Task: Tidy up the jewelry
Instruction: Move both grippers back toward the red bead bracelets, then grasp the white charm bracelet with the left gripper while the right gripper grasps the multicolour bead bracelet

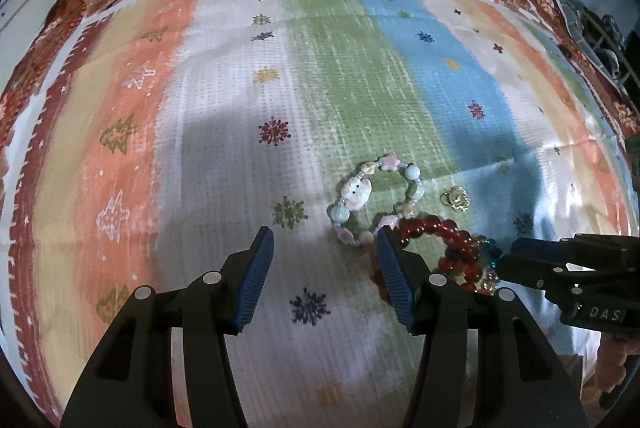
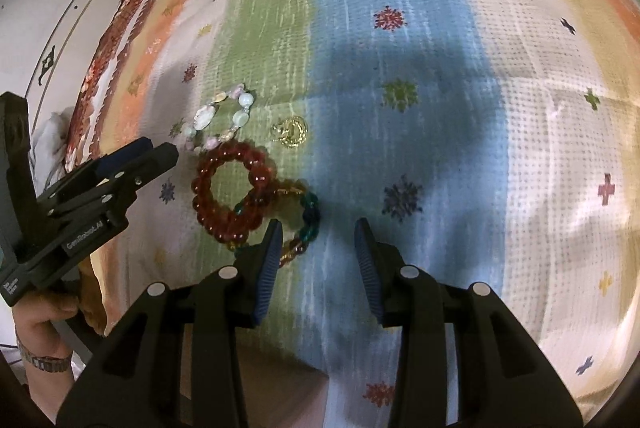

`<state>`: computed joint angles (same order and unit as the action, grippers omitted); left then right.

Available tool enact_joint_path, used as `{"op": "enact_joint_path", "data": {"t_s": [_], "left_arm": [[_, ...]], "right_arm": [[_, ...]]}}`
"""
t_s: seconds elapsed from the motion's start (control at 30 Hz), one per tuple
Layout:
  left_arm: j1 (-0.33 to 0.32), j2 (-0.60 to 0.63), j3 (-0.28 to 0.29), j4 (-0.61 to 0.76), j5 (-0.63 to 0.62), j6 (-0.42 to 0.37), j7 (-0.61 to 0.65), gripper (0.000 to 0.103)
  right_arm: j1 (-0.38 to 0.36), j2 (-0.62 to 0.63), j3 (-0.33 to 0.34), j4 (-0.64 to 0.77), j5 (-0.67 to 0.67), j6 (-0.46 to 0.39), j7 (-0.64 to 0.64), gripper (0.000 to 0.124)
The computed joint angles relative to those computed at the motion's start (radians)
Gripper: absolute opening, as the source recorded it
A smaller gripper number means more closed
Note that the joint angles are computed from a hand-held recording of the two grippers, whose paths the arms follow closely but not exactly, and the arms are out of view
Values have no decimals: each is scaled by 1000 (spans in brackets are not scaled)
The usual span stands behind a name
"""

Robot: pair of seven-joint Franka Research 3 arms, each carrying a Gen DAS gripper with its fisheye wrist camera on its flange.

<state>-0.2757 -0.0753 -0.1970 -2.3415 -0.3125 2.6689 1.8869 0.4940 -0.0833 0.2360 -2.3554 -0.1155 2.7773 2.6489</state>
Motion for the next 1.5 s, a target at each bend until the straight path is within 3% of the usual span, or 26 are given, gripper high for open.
{"op": "enact_joint_path", "data": {"t_s": [0.27, 0.4, 0.6, 0.77, 0.9, 0.97, 1.03, 1.23, 1.5], "left_arm": [[11, 61, -22, 42, 105, 8, -62, 57], [14, 92, -36, 53, 247, 35, -121, 63], [19, 109, -47, 64, 285, 41, -136, 62], [16, 105, -58, 58, 257, 41, -63, 43], [9, 98, -64, 44, 191, 45, 16, 13], [7, 94, -62, 37, 187, 51, 26, 13], [6, 91, -60, 40, 175, 37, 33, 13], [7, 58, -46, 23, 123, 31, 35, 13], [-5, -12, 2, 5, -110, -3, 148, 13]], "right_arm": [[7, 46, -11, 58, -44, -49, -7, 45], [22, 72, -17, 108, -91, -116, -10, 45], [59, 130, -31, 196, -184, -229, 14, 45], [84, 150, -46, 227, -226, -276, 23, 40], [84, 135, -53, 206, -225, -270, 35, 27], [80, 130, -54, 196, -220, -257, 34, 16], [74, 120, -55, 178, -199, -226, 38, 12], [59, 84, -45, 138, -175, -168, 48, 11], [42, -2, 0, 90, -218, -139, 101, 11]]}}
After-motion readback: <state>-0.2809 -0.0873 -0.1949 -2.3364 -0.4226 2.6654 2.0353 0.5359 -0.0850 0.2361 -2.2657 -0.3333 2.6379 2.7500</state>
